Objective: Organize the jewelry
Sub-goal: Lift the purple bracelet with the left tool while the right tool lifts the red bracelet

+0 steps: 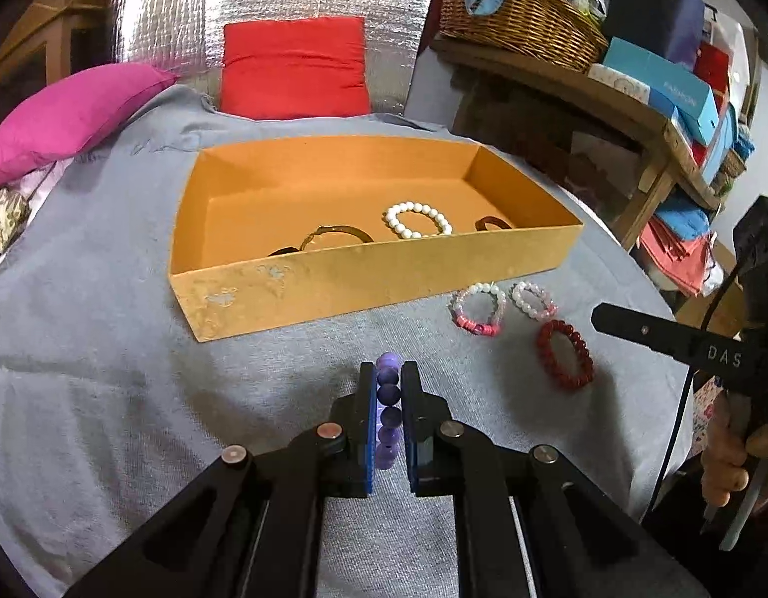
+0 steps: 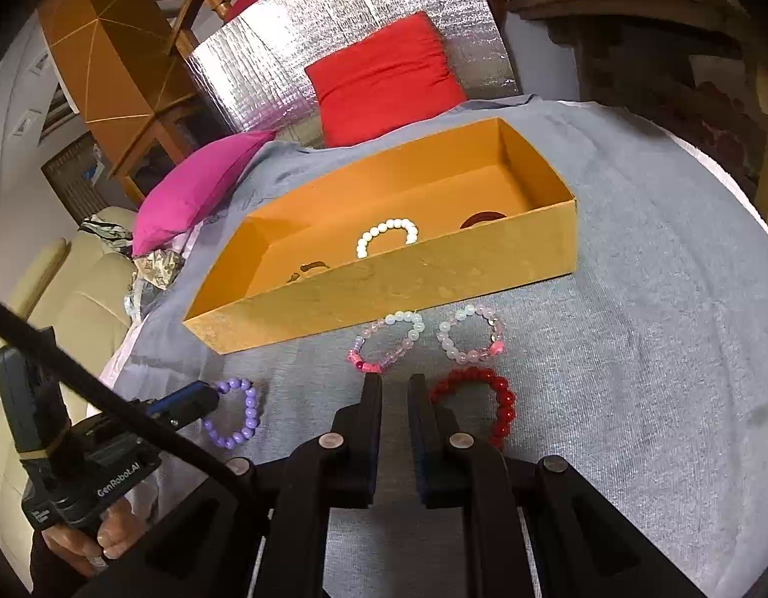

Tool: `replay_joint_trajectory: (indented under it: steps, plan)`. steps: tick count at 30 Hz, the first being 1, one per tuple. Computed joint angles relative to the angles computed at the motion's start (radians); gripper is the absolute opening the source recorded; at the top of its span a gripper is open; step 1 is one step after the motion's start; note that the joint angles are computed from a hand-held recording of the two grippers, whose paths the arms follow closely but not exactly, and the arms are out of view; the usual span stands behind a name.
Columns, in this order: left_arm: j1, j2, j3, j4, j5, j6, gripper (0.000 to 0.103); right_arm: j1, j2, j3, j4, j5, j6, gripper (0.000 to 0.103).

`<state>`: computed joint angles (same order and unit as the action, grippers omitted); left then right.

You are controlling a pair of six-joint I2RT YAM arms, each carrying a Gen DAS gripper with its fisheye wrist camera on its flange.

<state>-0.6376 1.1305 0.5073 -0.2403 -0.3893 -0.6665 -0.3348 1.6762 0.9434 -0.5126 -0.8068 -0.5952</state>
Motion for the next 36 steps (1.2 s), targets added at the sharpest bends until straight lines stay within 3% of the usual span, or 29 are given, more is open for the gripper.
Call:
replay_joint_trajectory:
  steps: [8,13,22,24,26,33,36]
  plan:
    - [-0.026,-0.036,0.004,-0.023,-0.032,-0.02,0.01,0.0,-0.034,-0.018,-0.021,-0.027,-0.025,0.013]
    - [-0.005,-0.055,-0.013,-0.015,-0.004,-0.027,0.01,0.048,-0.064,-0.053,-0.03,-0.037,-0.019,0.013]
    - [0.066,-0.096,-0.074,-0.046,0.053,-0.03,0.01,0.055,-0.059,-0.065,0.113,0.112,0.094,0.014]
    - [0.064,-0.109,-0.08,-0.054,0.052,-0.029,0.01,0.035,-0.004,-0.02,0.102,0.158,0.102,0.024]
    - [0.056,-0.108,-0.078,-0.057,0.044,-0.029,0.01,0.02,0.039,0.013,0.09,0.183,0.119,0.042]
    - [0.023,-0.033,-0.047,-0.025,0.039,-0.031,0.01,0.025,0.131,0.079,0.028,0.214,0.091,0.043]
    - [0.011,-0.011,-0.04,-0.016,0.039,-0.029,0.01,0.084,0.109,0.014,0.112,0.32,0.095,0.043]
